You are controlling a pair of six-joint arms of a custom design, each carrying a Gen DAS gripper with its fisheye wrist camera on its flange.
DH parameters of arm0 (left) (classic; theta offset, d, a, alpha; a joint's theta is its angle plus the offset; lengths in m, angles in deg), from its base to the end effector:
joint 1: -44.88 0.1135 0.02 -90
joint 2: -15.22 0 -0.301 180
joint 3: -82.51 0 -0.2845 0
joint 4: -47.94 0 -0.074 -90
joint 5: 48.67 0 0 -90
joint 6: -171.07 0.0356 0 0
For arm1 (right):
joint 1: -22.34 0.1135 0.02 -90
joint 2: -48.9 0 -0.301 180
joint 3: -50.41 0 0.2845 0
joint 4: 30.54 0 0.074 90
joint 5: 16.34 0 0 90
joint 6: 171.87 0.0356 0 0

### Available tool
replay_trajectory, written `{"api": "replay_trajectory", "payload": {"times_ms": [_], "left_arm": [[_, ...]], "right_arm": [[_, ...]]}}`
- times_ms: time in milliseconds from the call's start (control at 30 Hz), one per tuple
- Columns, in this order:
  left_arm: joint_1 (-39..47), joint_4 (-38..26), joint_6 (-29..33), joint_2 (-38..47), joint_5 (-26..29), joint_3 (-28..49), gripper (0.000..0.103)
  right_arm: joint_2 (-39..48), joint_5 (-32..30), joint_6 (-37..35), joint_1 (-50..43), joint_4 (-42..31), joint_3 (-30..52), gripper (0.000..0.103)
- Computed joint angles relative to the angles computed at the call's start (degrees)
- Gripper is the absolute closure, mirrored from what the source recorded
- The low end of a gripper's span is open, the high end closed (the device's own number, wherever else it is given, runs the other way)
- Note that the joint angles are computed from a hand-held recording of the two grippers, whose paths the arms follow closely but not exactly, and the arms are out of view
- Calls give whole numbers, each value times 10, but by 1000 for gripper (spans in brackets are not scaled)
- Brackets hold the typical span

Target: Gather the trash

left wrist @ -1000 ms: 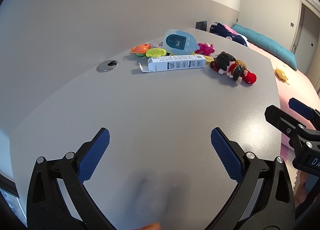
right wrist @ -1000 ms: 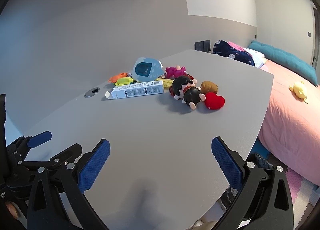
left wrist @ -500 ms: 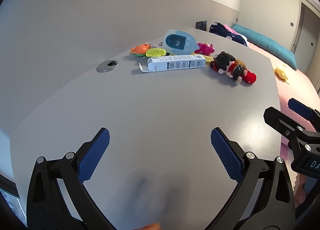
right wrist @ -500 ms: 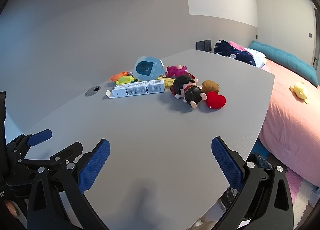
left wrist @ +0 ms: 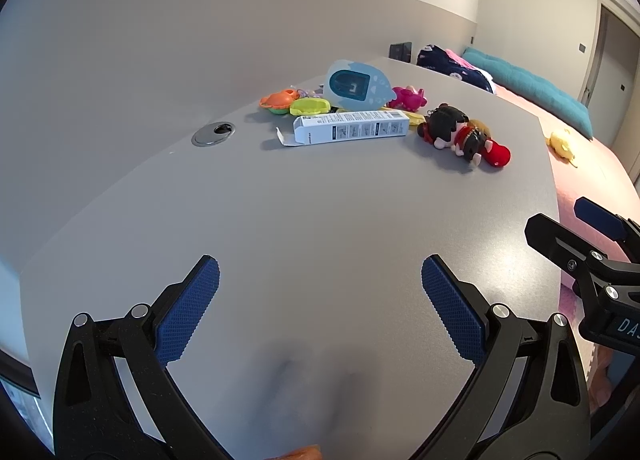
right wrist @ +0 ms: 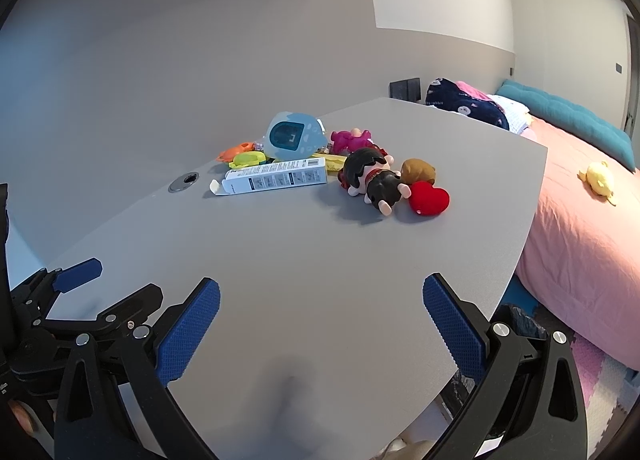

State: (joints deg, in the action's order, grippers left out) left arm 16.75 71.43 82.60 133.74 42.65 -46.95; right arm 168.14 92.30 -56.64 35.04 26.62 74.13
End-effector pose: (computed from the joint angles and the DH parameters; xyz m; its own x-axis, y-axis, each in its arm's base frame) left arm 0.3070 -0.1651 0.0374 -0.6048 0.3536 -0.7135 0.5022 0.8648 0.0029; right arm 0.2212 0.0382 0.0261 -0.5322 0.2941 -0.7939 0.2908 0.9442 0.1548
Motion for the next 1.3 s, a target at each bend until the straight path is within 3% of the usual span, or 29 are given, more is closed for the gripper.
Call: {"api": "replay_trajectory", "payload": {"times_ms": [567, 833, 967, 1167, 1300], "left_arm": [[-1, -15, 2, 12, -1, 15, 5], [13, -78, -22, 17, 16, 58, 5], [21, -119, -34, 34, 16, 103, 5], [18, -158, -38, 57, 5, 171, 5], [14, -218, -76, 77, 3, 238, 5]], "right_arm": [[11, -9, -4, -6, 11, 1, 2], [-2, -77, -34, -72, 10, 4, 2], [-16, -154, -53, -134, -37, 25, 2], [-29, -211, -101, -185, -88, 64, 2], [-40, -227, -137, -206, -143, 104, 3]]}}
